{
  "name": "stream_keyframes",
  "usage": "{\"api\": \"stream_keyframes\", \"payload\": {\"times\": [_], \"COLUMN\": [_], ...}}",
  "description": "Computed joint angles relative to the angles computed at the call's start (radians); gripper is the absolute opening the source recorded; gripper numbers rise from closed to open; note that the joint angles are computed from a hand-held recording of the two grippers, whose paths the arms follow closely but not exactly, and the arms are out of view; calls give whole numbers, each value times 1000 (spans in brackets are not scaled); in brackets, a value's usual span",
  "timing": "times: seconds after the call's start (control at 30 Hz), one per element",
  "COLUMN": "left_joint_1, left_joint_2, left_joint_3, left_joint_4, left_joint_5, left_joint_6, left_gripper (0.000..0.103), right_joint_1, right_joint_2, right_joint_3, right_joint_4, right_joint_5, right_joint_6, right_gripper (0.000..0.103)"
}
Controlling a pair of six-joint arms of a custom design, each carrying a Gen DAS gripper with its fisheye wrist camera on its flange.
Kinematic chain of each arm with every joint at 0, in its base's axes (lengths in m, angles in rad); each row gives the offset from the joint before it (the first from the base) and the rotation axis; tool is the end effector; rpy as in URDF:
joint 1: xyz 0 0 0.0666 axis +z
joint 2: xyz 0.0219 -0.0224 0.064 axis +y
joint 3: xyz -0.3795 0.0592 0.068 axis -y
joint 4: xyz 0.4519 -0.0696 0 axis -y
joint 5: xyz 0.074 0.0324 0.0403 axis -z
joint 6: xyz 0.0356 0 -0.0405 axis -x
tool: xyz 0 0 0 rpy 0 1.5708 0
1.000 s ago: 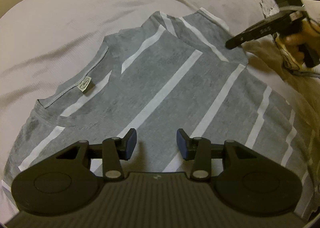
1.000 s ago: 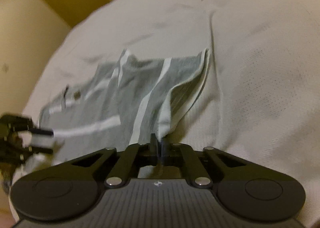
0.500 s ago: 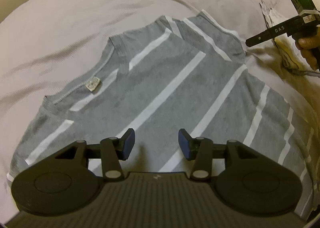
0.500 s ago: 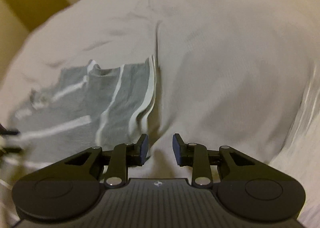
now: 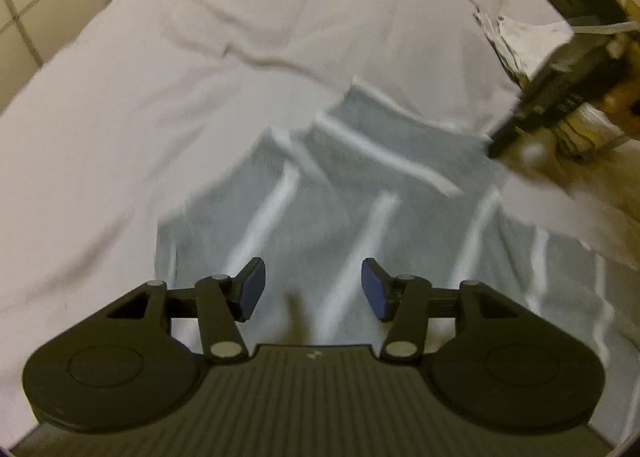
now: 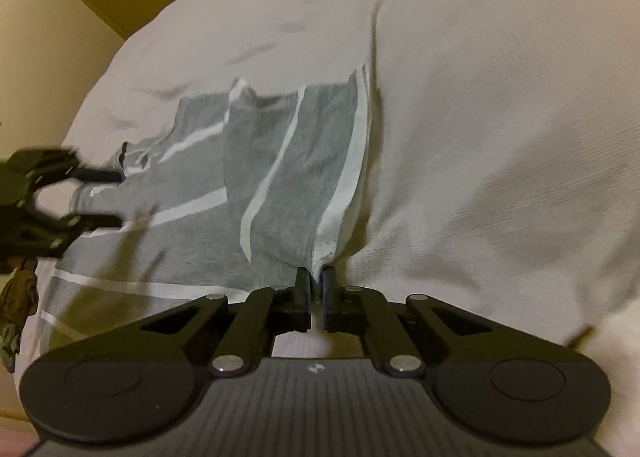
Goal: Fold clothes
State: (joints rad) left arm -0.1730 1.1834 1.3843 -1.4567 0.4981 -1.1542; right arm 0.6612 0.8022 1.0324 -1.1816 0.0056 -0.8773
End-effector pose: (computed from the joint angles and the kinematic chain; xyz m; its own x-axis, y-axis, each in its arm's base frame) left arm 0.4075 -0.0889 0.4977 -0.1074 0.8343 -0.5408 0.9767 0.1902 0.0995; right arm 0.2454 0.1901 0.4644 -0.8810 0.2889 -0.3746 0.1033 0.8903 0.4435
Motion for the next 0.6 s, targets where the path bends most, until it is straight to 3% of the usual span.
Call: {"api": "stream_keyframes", "payload": {"times": [0.17, 0.33, 0.4, 0.5, 0.53, 0.57, 0.6], "left_joint_1": [-83, -128, -129, -131, -131, -132, -131], "left_joint_2": [44, 99, 122, 151, 159, 166, 173], "left_joint_3": [4, 9, 17, 23, 24, 25, 28], "left_joint_4": [137, 237, 243, 256, 260, 266, 263], "left_joint_5": [0, -54, -72, -105, -117, -132, -140], "left_joint_6": [76, 129, 108, 76, 68, 69, 71], "left_gripper": [49, 50, 50, 49, 48, 37, 16], "right_joint_1": [33, 42, 14, -38, -55, -70, -88], "right_joint_2": [8, 41, 44, 62, 69, 92, 113], "right_joint_3": [36, 66, 71, 83, 87, 96, 104], "right_joint_4": [-68, -115, -82, -18, 4, 20, 35], "right_joint_5": [15, 150, 169, 179, 180, 182, 180], "right_joint_6": [-96, -116, -43, 119, 173, 220, 259], "right_gripper": [4, 22, 27, 46, 47, 47, 47]}}
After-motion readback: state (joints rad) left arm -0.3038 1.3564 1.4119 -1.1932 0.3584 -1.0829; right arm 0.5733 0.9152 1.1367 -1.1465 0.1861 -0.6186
